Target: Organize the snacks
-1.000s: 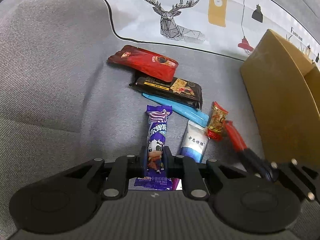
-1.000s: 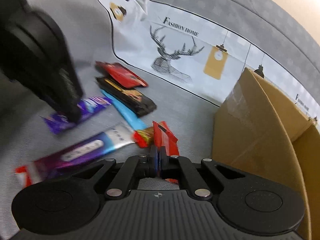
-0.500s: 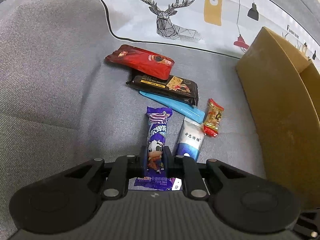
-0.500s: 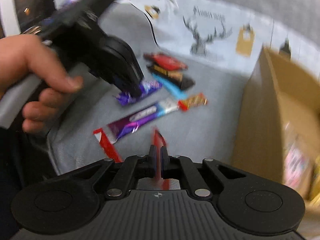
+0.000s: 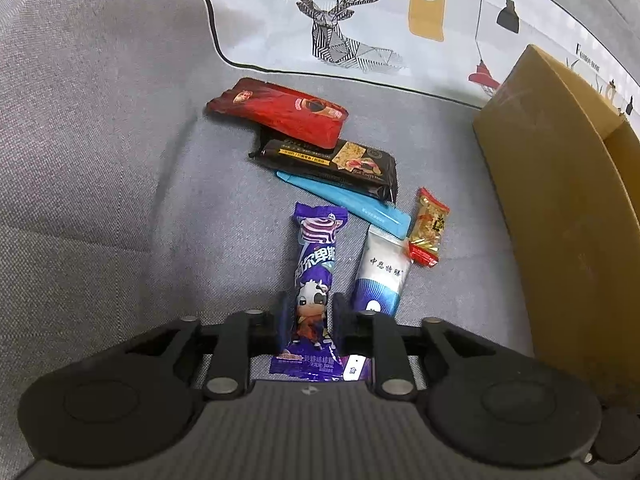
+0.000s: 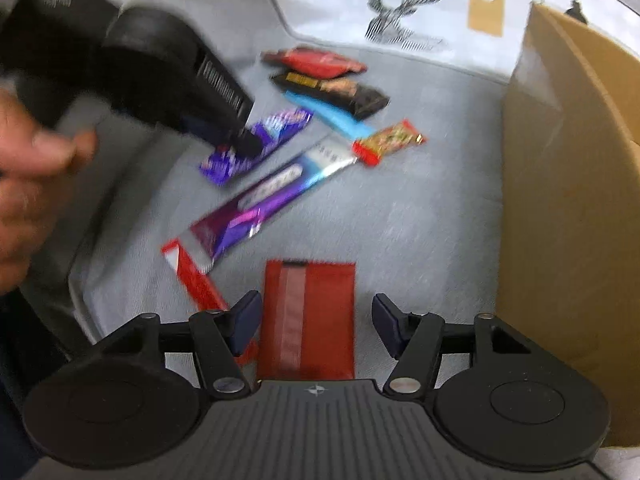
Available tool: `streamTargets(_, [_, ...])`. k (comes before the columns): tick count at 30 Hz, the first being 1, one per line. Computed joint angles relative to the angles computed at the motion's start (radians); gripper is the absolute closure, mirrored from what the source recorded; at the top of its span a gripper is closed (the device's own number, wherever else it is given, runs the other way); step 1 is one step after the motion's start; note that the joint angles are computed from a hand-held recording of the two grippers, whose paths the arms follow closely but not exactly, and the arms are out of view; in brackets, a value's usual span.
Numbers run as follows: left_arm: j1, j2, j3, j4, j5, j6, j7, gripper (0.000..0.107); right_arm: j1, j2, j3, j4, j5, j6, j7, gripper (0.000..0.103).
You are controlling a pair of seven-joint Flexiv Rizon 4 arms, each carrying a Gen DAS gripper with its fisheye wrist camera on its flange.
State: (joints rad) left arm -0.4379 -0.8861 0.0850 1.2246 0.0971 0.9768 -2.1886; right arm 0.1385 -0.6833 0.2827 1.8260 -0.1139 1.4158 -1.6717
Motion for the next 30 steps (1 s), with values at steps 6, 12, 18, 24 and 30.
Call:
streamTargets(6, [-0.009, -0.016, 0.006, -0.034, 0.012, -0.035, 0.008, 0.063, 0.028, 0.002, -0.036, 0.012, -0.034, 0.012, 0.006, 0.037])
streamTargets(12, [-0.014, -0.024, 0.017, -0.051, 0.025, -0.058, -0.017, 0.059, 0.014, 0.001, -0.023, 0.011, -0.036, 0.021, -0.006, 0.057])
streamTargets(18, [-0.016, -0.032, 0.018, -0.070, 0.039, -0.079, -0.027, 0.059, 0.010, 0.008, -0.029, 0.022, -0.021, 0.114, 0.024, 0.059])
streamTargets(24, [-0.019, -0.044, 0.019, -0.094, 0.051, -0.101, -0.034, 0.059, 0.002, 0.002, -0.028, 0.015, -0.043, 0.110, 0.059, 0.058])
streamTargets(30, [-0.018, -0.048, 0.017, -0.102, 0.057, -0.107, -0.033, 0.059, 0.016, 0.001, -0.039, 0.018, -0.059, 0.114, 0.080, 0.058])
